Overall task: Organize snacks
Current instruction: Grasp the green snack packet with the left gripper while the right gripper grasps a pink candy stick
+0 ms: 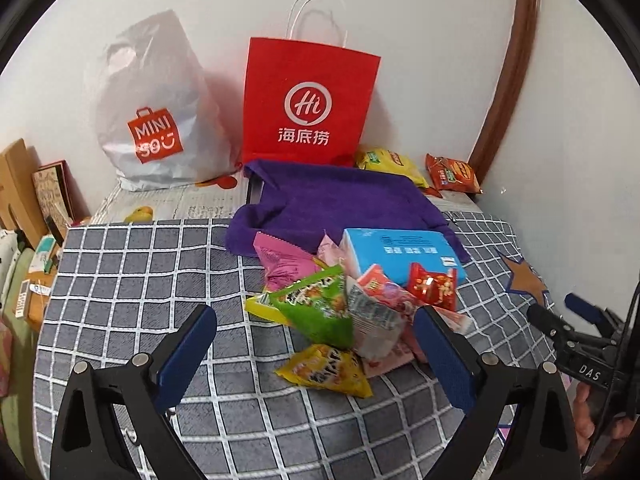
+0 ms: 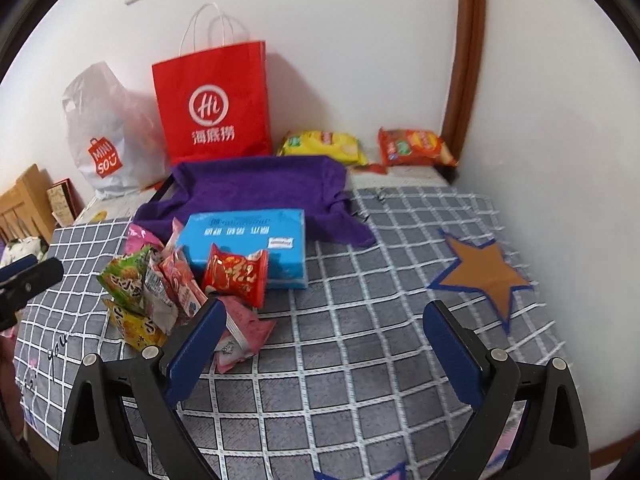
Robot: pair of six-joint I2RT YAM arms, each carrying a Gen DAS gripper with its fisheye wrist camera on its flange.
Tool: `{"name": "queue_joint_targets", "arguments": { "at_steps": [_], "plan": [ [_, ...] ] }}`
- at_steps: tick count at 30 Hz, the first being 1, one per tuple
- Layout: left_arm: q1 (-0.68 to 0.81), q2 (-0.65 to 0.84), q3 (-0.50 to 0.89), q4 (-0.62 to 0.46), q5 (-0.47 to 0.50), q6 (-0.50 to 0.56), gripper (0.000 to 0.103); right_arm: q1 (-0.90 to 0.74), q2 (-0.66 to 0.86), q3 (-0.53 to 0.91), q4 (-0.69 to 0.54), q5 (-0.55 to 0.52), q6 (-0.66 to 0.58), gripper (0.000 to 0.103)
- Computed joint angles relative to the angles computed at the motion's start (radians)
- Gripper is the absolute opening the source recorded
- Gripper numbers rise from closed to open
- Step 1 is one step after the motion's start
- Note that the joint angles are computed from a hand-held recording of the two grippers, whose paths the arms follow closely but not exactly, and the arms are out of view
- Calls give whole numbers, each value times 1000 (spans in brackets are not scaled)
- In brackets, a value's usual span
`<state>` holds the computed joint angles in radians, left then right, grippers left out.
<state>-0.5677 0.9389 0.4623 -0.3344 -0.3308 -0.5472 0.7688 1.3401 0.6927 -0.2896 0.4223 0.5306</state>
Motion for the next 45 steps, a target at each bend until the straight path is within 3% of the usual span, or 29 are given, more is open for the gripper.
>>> {"name": "queue_joint_targets", "arguments": {
  "at_steps": [5, 8, 13, 18, 20, 31, 35, 45],
  "plan": [
    [90, 100, -33, 102, 65, 37, 98, -62, 105, -7, 98, -122, -8, 95],
    [121, 139, -49, 160, 84, 56, 98, -78, 131, -9, 159, -213, -7, 88],
    [186, 186, -51, 199, 157, 89, 98, -19, 212, 78, 185, -215, -49, 75],
    [233, 212, -61, 226, 175, 121, 98, 26, 340, 199, 167, -235, -103, 35],
    [252, 219, -70, 235, 189, 126, 98, 34, 379, 226, 168, -250, -115, 30],
    [297, 225, -98, 272, 234, 150, 98, 51, 520, 329, 182, -308, -168, 26],
    [301, 226, -103, 277, 244, 147, 98, 75, 482, 295, 189, -270, -203, 18],
    [272, 228, -114, 313, 254, 111, 98, 54, 202, 36, 203, -233, -161, 18]
  ]
}}
